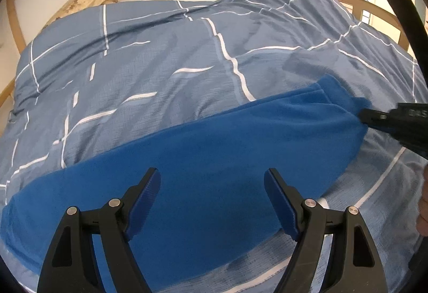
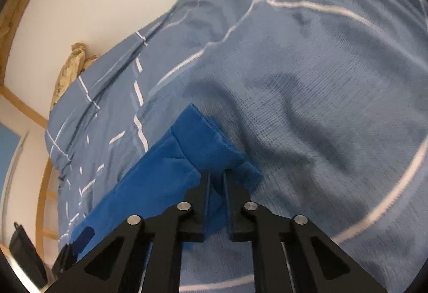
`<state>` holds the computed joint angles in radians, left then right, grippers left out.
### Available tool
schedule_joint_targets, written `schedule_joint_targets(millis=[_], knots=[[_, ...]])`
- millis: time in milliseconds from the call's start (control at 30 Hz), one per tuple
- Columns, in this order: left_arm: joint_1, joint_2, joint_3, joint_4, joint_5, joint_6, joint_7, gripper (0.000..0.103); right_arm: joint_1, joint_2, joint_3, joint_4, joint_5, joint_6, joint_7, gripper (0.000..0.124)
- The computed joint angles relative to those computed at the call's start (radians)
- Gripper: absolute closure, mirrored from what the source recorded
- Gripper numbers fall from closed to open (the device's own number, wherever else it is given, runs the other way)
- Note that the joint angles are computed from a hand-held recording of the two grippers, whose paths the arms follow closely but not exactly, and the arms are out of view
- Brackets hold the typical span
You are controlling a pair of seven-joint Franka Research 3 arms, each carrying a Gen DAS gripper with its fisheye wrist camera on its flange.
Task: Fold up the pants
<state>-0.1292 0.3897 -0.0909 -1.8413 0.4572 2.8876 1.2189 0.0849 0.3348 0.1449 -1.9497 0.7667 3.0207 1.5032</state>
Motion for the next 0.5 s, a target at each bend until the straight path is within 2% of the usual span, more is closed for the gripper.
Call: schedule_joint_targets(millis=[100,133,167,233,300,333,400,433,467,500], knots=[[-0.001,0.002,0.003,0.000,0.005,-0.003,0.001,0.024,0.032,-0.041,-0.025,-0.057,-0.029,0.059,0.050,0.118],[-0.002,0.004,0.004,0.002,0.009,-0.007,0.003,0.024,0.012,-0.043,-0.002,-0.058,0.007,0.067,0.020,0.118],[-0.008,0.006,0.009,0.004,0.017,-0.014,-0.002,0.024,0.016,-0.036,-0.007,-0.049,0.008,0.054,0.014,0.118],[-0.004,0.007,0.006,0.003,0.017,-0.015,0.001,0.024,0.063,-0.019,-0.080,-0.034,-0.097,-0.002,0.125,0.118],[-0.007,0.009,0.012,0.002,0.027,-0.018,-0.001,0.024,0.050,-0.008,-0.069,-0.030,-0.100,-0.001,0.139,0.117],[-0.011,0.008,0.017,0.001,0.033,-0.016,-0.008,0.024,0.069,-0.009,-0.092,-0.036,-0.135,0.002,0.173,0.116],[-0.014,0.003,0.022,-0.006,0.043,-0.014,-0.020,0.024,0.066,-0.016,-0.086,-0.053,-0.117,0.024,0.180,0.101],[-0.027,-0.006,0.041,-0.018,0.066,0.002,-0.051,0.024,0.079,-0.025,-0.107,-0.067,-0.176,0.020,0.254,0.088],[-0.051,-0.016,0.073,-0.030,0.108,0.022,-0.103,0.024,0.068,-0.035,-0.093,-0.086,-0.166,0.045,0.263,0.086],[-0.070,-0.022,0.098,-0.036,0.145,0.034,-0.152,0.024,0.032,-0.039,-0.045,-0.093,-0.096,0.069,0.203,0.086]])
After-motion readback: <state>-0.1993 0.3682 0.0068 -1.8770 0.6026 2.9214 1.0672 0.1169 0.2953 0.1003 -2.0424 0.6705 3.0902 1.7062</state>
